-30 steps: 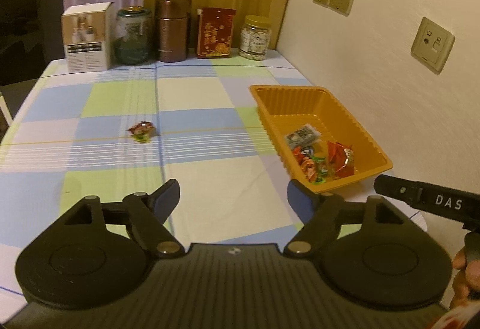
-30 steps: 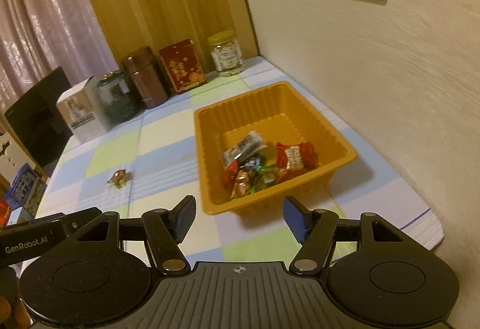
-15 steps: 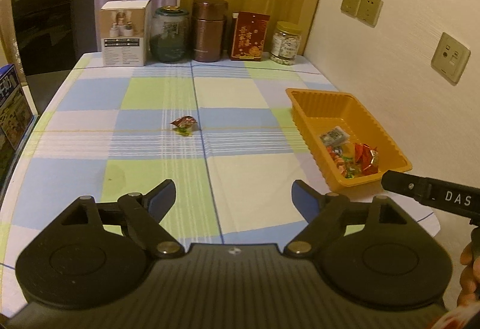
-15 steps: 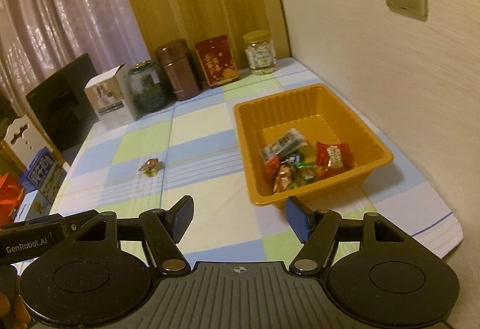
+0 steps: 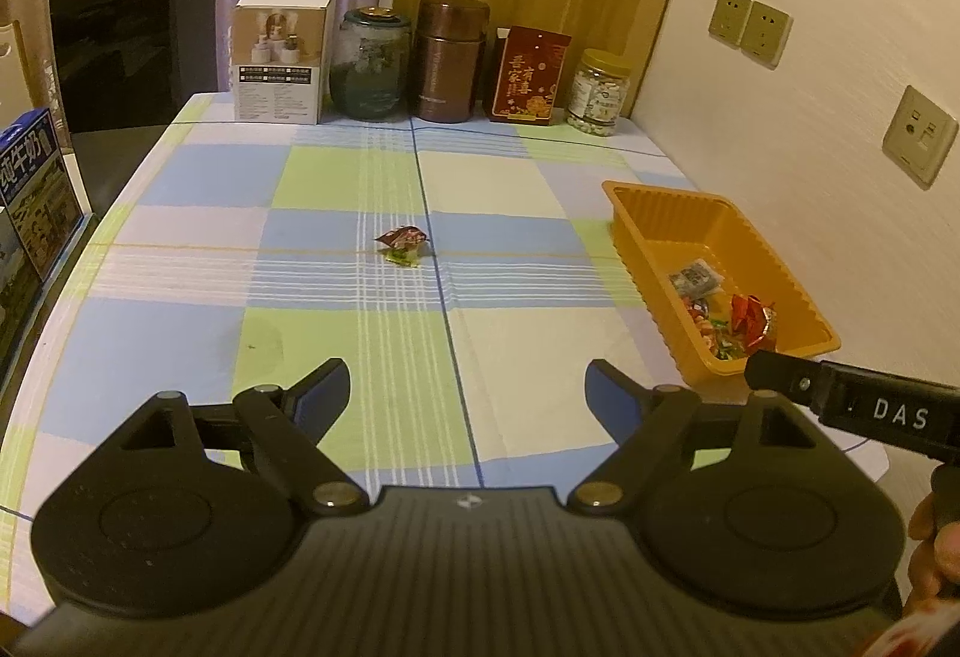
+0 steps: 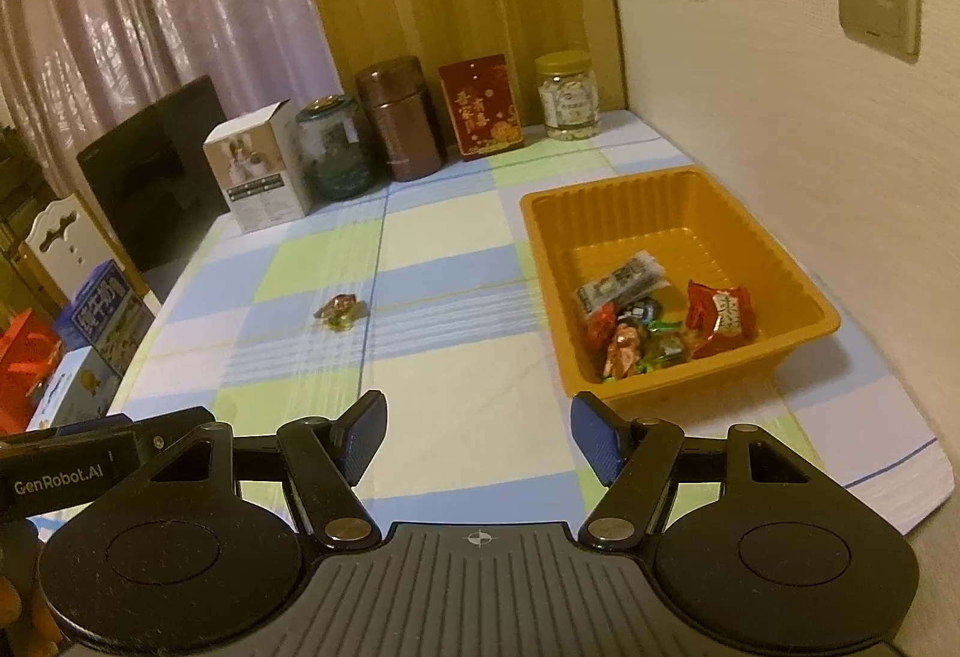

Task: Organize snacks
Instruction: 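Move both open tools back from the tray toward the remaining candies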

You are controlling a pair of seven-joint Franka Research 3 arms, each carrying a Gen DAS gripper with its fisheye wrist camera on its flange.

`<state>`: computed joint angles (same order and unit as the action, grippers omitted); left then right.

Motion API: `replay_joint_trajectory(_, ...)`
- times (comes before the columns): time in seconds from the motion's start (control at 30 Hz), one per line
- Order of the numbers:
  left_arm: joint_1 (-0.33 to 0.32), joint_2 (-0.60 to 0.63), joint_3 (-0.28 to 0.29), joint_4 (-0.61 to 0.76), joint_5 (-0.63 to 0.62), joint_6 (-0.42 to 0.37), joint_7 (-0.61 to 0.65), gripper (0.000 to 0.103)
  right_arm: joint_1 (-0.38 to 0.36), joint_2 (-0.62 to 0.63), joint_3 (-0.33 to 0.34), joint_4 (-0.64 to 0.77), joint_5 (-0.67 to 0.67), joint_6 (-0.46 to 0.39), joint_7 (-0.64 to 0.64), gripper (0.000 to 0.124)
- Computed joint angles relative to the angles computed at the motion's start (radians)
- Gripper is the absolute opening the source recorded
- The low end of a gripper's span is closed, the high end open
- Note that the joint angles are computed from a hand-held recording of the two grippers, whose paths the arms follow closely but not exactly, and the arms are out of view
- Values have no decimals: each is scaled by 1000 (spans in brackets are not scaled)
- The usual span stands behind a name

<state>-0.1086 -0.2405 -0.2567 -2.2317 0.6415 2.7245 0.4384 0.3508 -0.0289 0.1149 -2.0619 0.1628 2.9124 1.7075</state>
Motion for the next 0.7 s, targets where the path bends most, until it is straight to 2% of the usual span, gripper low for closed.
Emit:
replay_joint_trajectory(0.37, 27, 13, 25, -15, 8, 27, 16, 84, 17, 67, -2, 57, -28, 4, 12, 68)
replay_joint_trajectory(0.7, 50, 115, 80, 34, -43, 101, 176, 83, 62, 198, -30, 190, -99, 1, 52, 68)
